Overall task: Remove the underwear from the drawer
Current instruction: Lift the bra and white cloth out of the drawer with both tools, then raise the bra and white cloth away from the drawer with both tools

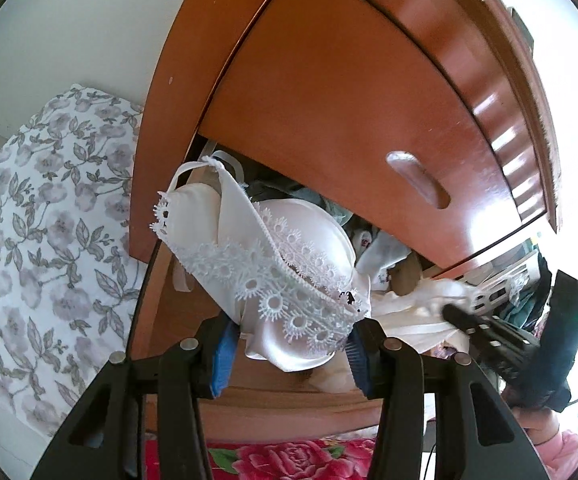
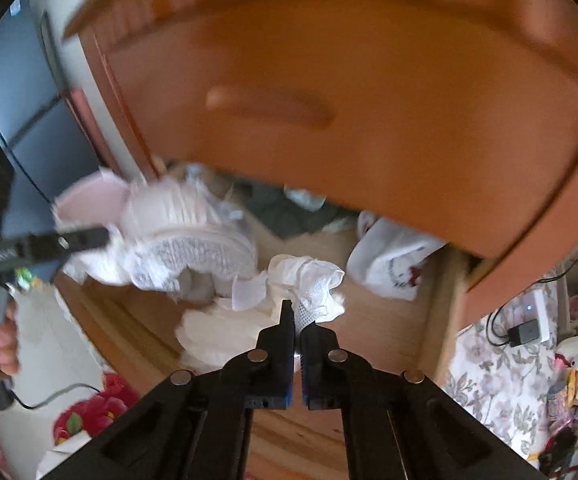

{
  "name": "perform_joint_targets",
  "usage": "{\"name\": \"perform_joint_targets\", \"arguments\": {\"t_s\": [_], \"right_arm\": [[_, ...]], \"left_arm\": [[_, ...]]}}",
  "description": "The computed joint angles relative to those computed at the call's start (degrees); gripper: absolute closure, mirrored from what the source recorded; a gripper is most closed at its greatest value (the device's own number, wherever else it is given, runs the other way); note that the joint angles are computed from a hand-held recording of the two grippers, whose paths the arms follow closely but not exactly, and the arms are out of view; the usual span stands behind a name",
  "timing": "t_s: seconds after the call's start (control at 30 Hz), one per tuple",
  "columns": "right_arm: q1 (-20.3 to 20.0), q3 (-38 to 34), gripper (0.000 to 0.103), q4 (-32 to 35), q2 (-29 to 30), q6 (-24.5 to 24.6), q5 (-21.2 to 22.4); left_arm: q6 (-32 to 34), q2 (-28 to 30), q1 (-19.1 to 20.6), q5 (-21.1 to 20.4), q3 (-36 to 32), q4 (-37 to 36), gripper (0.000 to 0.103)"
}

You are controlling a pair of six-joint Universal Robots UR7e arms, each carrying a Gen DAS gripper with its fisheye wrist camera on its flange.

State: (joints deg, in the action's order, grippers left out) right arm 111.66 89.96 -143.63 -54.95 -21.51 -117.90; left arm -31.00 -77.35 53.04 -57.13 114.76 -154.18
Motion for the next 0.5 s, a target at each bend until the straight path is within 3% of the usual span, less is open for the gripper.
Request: {"name": "perform_joint_targets", "arguments": {"t_s": [0.23,0.5], "right_arm": [[1.60,-0.29,0.101,-4.08,-3.82,-1.09,2.70],[5.57,0.43,0.101,-6.49,-8.41,-2.50,0.53]], "left_arm": [[-0.65,-1.67,-3.18,1.20,0.66,-1.29,0.055],[-0.42,-5.00,-9.56,4.56,1.44,-1.41,0.057]]}}
